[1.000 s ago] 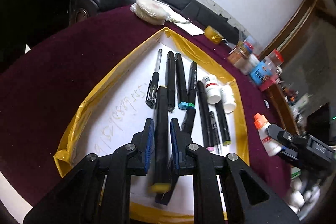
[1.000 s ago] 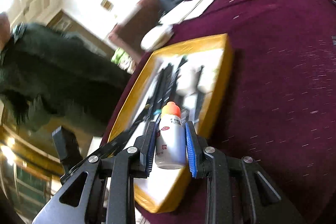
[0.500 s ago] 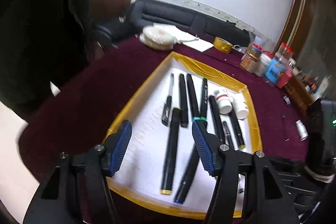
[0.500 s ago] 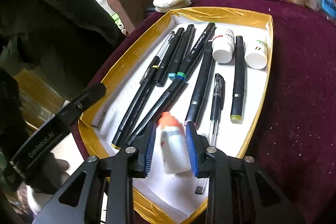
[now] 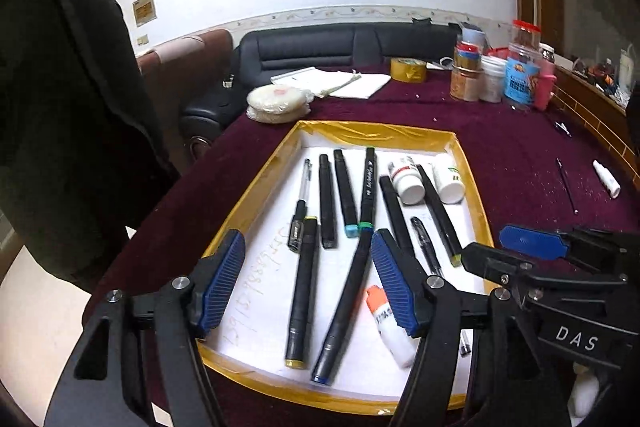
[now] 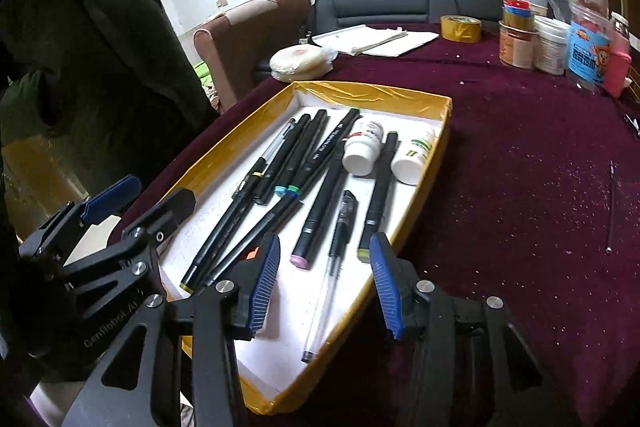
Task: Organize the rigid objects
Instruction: 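Carry the bottle and marker into the white box and open both tools, then move both tools back toward the white dropper bottle and black pen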
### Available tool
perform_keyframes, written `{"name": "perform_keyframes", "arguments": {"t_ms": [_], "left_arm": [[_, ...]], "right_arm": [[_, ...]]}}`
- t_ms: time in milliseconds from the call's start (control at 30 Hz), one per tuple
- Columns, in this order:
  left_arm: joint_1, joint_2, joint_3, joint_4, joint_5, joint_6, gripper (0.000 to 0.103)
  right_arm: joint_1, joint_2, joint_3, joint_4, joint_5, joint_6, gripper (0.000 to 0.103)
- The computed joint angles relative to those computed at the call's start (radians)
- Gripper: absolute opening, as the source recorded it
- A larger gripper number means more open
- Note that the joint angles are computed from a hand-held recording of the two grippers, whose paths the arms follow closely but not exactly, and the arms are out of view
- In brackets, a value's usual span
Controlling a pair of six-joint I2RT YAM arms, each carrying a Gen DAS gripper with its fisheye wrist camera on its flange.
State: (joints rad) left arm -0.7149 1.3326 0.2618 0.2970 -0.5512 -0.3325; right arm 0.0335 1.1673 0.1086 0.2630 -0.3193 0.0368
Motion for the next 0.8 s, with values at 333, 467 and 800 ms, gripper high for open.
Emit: {"name": "perform_keyframes", "arguments": {"t_ms": [333, 467, 800], "left_arm": [[-0.014, 0.029, 0.043, -0.074, 0.04, -0.039, 0.065], [-0.023, 0.045, 0.053, -0.076, 0.043, -0.043, 0.065], [-0.051, 0.095, 0.078, -0.084, 0.04, -0.058, 0.065]], "right_arm": [[-0.077, -0.027, -0.012, -0.032, -0.048, -0.043, 0.042], [-0.096, -0.016, -0.015, -0.028, -0.062, -0.051, 0.042], [-0.16, 0.025, -0.011, -0.016, -0.104, -0.074, 0.042]]}}
